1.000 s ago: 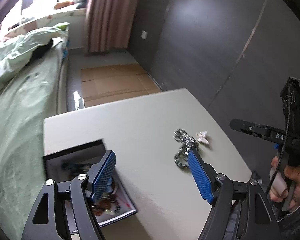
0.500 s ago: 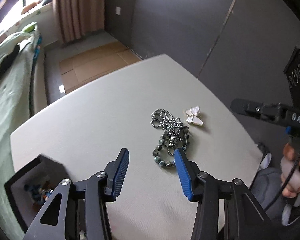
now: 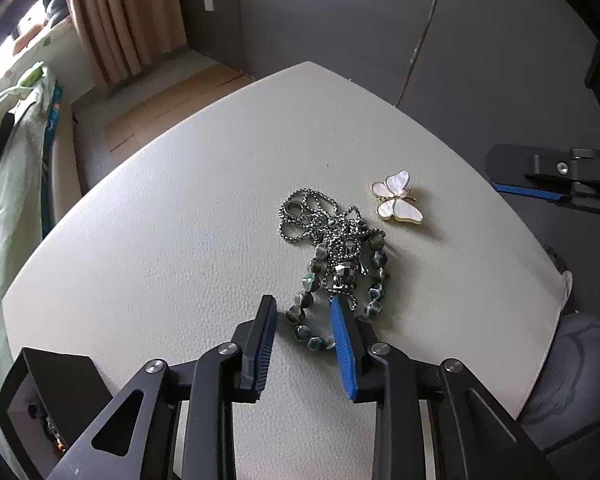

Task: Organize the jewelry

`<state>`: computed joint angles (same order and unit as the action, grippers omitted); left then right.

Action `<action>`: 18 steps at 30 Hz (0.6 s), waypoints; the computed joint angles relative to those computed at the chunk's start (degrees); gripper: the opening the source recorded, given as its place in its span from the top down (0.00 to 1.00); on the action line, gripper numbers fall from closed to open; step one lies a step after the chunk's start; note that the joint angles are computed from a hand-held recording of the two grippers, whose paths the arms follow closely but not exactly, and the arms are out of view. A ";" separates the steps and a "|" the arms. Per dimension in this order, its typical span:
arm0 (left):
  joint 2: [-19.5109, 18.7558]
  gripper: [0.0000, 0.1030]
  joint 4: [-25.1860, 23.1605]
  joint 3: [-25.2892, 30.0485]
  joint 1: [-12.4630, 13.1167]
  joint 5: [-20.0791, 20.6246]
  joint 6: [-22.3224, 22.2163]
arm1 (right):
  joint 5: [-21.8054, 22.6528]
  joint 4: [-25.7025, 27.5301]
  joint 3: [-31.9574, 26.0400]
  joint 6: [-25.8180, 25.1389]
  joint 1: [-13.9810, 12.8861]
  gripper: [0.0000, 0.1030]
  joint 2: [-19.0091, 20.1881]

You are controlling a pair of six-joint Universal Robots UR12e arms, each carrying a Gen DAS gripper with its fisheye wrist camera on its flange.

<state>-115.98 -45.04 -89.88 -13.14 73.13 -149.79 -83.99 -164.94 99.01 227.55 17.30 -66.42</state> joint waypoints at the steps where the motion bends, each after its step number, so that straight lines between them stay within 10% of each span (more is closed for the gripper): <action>1: 0.04 0.89 0.00 -0.09 0.00 0.35 0.00 | 0.06 0.22 -0.04 -0.22 -0.03 0.49 0.01; 7: 0.47 0.91 0.66 -0.78 0.66 -0.65 -0.53 | -0.23 2.60 -1.47 -3.17 0.19 0.49 0.62; 18: 2.12 0.91 3.63 -1.30 3.26 -7.42 -4.14 | -6.75 16.65 -7.92 -25.86 1.73 0.49 1.85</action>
